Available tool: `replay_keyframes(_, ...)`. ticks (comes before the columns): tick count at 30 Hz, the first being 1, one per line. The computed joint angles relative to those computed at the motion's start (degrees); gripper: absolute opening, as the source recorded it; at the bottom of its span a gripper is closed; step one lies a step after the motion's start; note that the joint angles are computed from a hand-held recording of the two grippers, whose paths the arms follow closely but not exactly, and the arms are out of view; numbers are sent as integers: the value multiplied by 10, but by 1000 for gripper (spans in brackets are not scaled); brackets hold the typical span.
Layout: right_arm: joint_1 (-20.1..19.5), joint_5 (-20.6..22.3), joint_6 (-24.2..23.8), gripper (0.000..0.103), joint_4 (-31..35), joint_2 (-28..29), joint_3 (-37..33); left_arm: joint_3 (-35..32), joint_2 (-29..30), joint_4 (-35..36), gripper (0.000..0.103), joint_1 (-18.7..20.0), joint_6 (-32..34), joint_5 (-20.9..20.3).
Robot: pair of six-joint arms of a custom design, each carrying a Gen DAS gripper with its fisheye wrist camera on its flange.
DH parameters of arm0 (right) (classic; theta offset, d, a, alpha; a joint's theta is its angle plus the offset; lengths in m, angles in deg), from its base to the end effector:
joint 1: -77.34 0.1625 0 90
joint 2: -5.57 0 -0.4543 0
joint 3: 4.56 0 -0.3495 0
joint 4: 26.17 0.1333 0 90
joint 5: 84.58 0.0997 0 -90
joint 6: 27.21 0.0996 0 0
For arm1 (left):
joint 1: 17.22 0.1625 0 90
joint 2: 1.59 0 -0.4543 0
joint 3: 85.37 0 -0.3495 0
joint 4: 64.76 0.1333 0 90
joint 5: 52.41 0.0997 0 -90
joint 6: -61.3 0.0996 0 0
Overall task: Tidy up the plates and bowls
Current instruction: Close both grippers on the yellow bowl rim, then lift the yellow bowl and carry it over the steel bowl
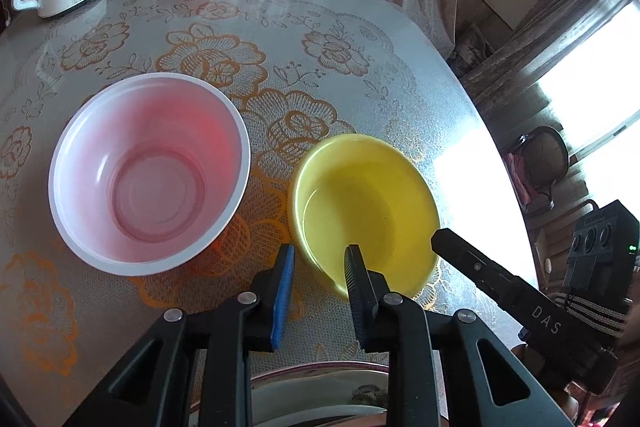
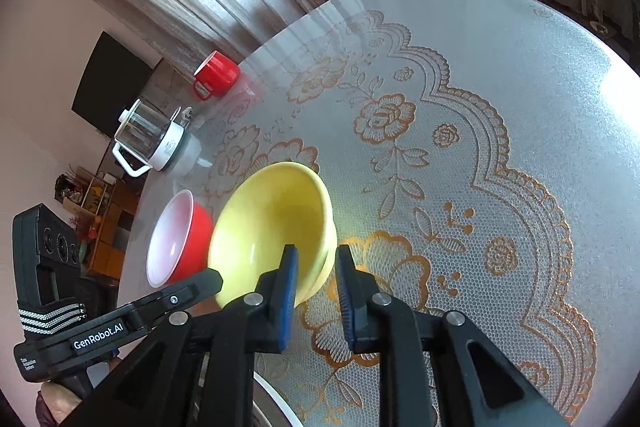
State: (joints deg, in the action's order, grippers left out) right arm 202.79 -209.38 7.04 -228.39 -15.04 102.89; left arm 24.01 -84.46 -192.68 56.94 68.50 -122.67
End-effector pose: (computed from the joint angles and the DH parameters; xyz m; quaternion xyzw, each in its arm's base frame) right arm 0.3927 -0.4197 -0.0577 -0.0559 -0.9316 0.3387 0.1196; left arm 0.0281 -0.5126 0.3851 0.1791 0.9640 -0.1105 0.1627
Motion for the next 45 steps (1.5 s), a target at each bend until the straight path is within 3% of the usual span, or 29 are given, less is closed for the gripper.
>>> replay_keyframes(1,0,-5,-1,19,-1,2,-2,4,0,-5,17,-2,7,4)
replay_keyframes(4,0,-8,6,10,2,4,-2,16,-7,-21,16,-3,18,4)
replay_keyframes(14,12,2,51,13,-14,-11,39,17,-29,38,16,-6,-10,-24)
replay_keyframes(23,21,-6,78,14,-32,-12,68,55,-39,9,17,-26,1,-1)
replay_keyframes(29,30,-12,87,15,-46,-8,76,67,-63,-10,14,-30,17,-18)
replay_keyframes(45,75,-37,107,15,-57,-22,76,59,-120,39,14,-41,-14,-61)
